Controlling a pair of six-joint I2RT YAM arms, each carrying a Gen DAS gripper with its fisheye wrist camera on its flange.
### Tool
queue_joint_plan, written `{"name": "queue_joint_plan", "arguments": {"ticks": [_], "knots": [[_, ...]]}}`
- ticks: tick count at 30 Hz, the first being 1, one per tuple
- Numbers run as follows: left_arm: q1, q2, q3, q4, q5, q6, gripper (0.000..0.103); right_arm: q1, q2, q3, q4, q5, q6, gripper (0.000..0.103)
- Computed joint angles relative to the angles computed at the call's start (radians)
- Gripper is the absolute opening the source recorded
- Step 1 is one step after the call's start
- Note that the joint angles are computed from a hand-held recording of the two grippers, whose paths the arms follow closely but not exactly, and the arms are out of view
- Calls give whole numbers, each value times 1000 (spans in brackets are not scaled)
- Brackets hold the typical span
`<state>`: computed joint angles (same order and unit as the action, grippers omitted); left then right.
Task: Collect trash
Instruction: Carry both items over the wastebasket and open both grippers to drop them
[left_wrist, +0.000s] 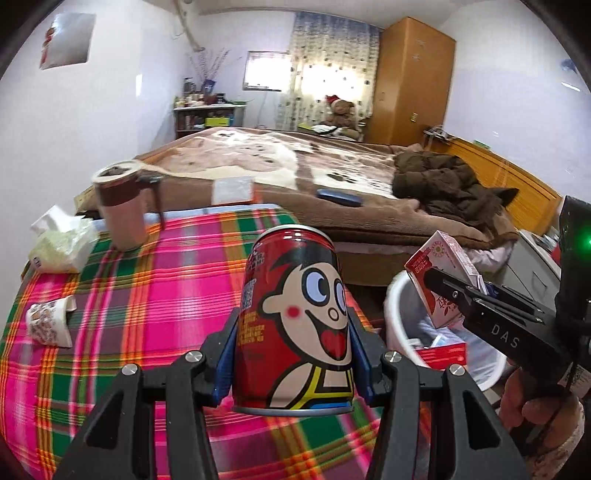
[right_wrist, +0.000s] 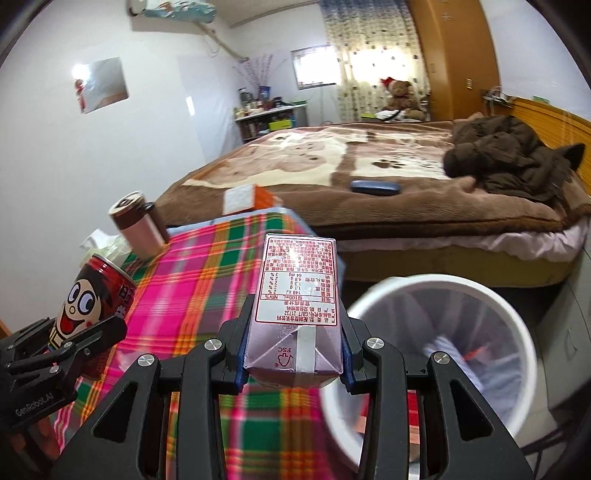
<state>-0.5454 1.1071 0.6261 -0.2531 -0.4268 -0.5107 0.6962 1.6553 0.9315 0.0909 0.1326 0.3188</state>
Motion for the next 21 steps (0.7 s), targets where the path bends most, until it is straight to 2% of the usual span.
{"name": "queue_joint_plan", "arguments": {"ticks": [9, 21], "knots": [[-115, 210, 112, 86, 29, -22, 54, -108, -96, -111, 6, 19, 7, 38], [-212, 463, 291, 115, 55, -14, 54, -213, -95, -159, -19, 15, 8, 38]]}}
